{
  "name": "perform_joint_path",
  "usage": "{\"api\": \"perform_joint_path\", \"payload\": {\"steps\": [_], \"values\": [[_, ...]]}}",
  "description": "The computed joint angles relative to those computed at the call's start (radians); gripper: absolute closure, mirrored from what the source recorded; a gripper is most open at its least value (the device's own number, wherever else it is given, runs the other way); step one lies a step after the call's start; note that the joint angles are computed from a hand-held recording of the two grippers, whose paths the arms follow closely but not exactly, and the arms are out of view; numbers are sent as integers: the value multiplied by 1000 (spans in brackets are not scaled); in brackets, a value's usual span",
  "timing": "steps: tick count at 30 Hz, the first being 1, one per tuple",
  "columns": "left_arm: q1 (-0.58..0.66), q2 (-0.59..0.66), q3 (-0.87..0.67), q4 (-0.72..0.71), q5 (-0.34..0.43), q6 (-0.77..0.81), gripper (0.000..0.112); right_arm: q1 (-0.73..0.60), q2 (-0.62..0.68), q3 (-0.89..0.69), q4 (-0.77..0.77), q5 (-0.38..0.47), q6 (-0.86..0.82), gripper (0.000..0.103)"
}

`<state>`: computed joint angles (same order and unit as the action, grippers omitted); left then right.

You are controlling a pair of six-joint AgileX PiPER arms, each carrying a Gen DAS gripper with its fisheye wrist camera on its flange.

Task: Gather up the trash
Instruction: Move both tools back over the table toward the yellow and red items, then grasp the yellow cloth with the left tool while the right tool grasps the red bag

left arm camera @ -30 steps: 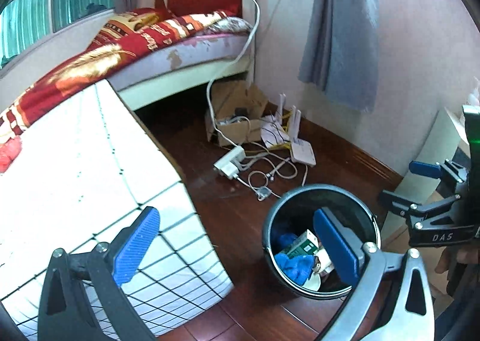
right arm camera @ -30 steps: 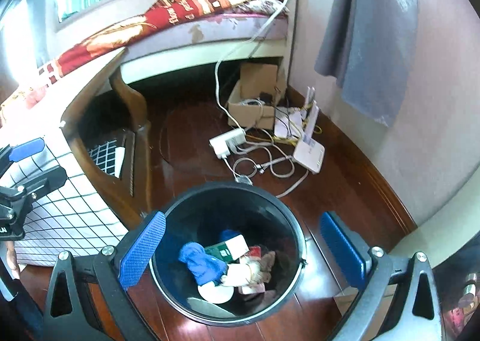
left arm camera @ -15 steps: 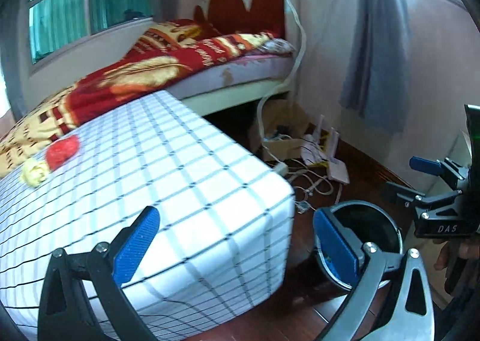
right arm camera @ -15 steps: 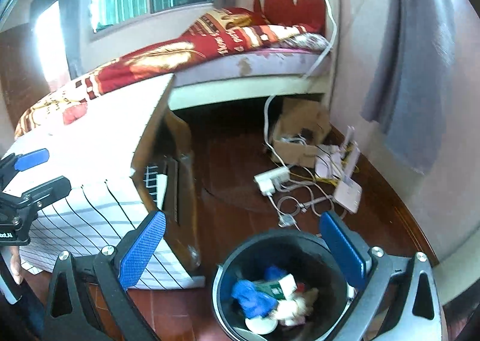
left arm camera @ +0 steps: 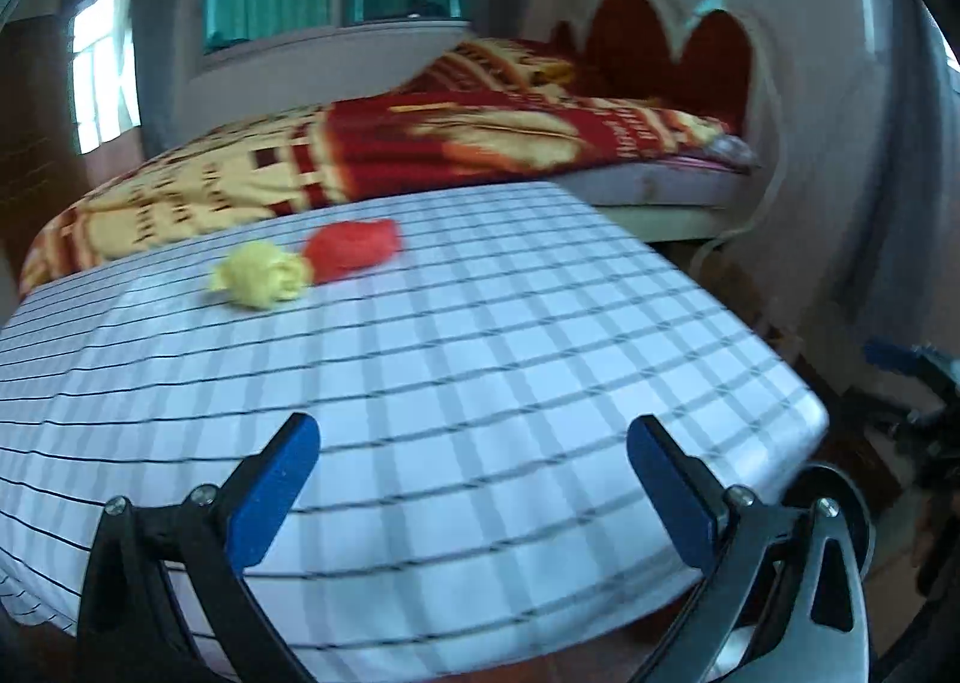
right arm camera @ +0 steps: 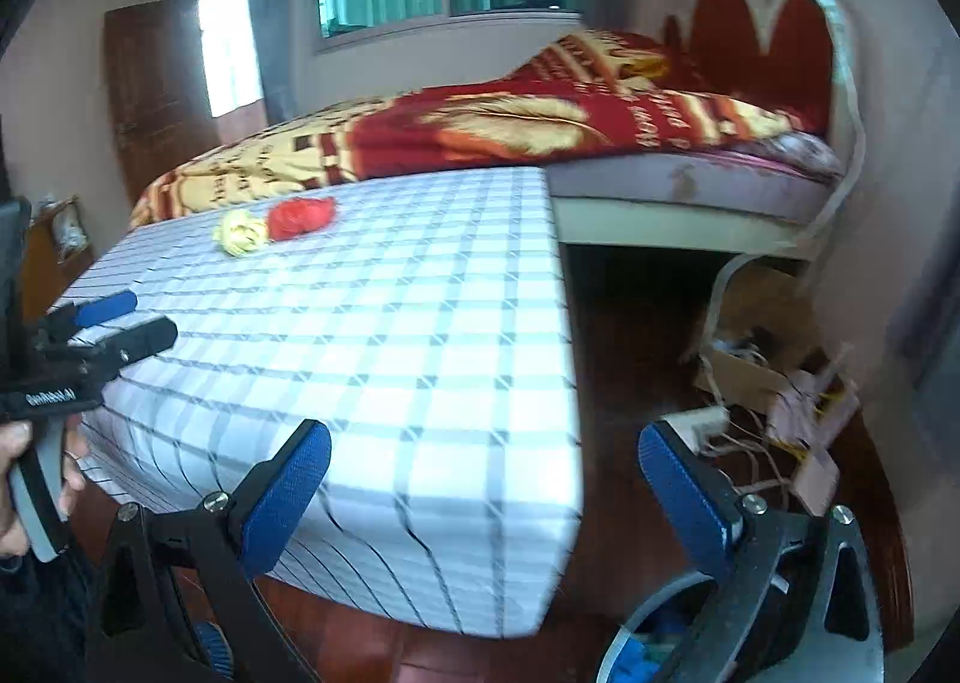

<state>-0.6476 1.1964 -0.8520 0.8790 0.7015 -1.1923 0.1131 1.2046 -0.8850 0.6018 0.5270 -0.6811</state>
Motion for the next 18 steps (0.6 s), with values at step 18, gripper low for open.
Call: {"api": "perform_joint_path", "payload": {"steps": [18], "values": [[656,333,-256,-318,-318,585,15,437,1030,-1354,-390,340,334,13]]}}
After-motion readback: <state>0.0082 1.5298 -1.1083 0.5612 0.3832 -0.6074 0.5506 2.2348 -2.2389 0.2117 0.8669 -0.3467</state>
